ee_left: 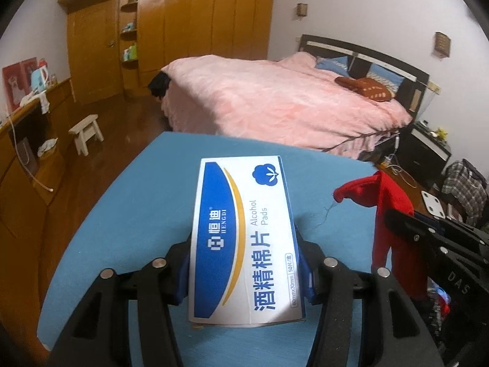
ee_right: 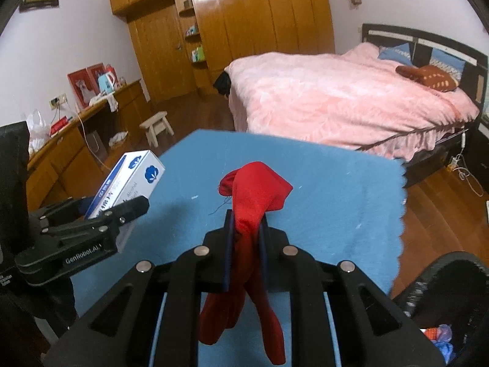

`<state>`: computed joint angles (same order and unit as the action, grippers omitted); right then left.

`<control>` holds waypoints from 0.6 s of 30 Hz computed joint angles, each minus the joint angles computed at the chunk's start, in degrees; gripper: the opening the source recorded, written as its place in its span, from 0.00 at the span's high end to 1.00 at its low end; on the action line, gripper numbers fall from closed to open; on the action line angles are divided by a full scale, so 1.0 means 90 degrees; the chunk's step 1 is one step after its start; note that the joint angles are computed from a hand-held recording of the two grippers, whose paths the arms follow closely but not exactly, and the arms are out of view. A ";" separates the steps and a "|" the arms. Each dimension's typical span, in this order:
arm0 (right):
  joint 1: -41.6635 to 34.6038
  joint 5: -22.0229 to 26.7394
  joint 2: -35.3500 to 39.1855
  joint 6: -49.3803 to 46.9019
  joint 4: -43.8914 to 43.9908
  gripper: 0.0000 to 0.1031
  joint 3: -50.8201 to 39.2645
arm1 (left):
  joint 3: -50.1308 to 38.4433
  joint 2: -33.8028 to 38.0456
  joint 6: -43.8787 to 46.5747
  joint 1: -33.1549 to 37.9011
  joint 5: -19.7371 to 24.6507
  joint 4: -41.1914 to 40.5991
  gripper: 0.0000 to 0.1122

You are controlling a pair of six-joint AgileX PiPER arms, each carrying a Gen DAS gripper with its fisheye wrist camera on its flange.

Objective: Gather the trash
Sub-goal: 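Carry the white box and red glove over the black bin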

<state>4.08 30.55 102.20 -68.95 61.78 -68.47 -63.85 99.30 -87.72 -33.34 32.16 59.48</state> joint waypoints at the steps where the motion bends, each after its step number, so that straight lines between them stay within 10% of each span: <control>1: -0.0069 0.0045 -0.0101 0.0001 0.0000 0.87 0.0038 | -0.0049 -0.0027 0.0055 -0.0080 0.0047 -0.0041 0.52; 18: -0.1901 0.1094 -0.1699 -0.0665 0.0341 0.86 0.0841 | -0.1308 0.0183 0.0660 -0.1604 0.0831 -0.0503 0.52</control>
